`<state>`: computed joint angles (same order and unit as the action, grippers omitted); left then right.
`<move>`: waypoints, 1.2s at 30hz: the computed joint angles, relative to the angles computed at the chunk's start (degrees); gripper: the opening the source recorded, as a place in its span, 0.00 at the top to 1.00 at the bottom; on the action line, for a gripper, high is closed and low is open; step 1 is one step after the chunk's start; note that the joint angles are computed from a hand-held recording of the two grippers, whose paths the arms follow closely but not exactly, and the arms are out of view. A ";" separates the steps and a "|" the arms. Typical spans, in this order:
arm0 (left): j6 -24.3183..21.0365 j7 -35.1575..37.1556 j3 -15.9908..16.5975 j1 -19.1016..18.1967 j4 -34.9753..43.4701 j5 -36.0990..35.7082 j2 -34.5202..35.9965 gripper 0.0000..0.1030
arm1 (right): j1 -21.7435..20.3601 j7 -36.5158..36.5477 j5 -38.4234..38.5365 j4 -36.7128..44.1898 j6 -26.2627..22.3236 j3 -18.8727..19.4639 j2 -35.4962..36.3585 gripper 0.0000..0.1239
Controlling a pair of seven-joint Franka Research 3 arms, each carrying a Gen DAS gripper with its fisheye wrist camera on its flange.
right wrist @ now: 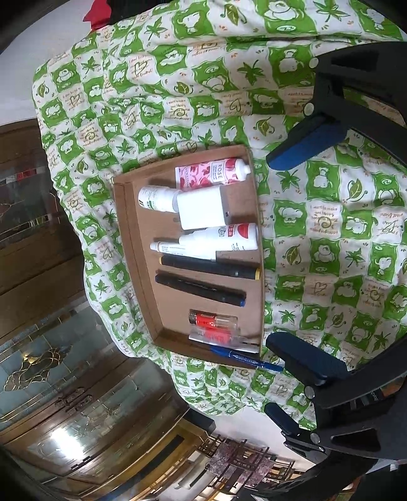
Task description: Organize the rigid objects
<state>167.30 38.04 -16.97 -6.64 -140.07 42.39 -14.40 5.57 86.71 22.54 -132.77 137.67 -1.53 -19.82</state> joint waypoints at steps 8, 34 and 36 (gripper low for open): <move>-0.15 -0.52 -0.22 0.07 -0.30 0.21 -0.65 0.05 | -0.29 0.58 -1.07 -0.98 0.02 0.26 -1.47 0.17; 0.14 -1.15 -0.87 1.32 -2.61 -0.76 -3.79 0.02 | -0.72 3.25 -8.68 -3.95 3.79 2.61 -5.67 0.17; 0.17 -1.85 -1.26 1.73 -2.75 -0.24 -4.08 0.02 | -0.87 3.77 -9.13 -4.32 4.05 2.81 -6.16 0.17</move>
<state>167.47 36.20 -18.23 -4.91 -142.82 42.15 -18.47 4.70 90.48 13.42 -137.09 141.72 1.27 -25.97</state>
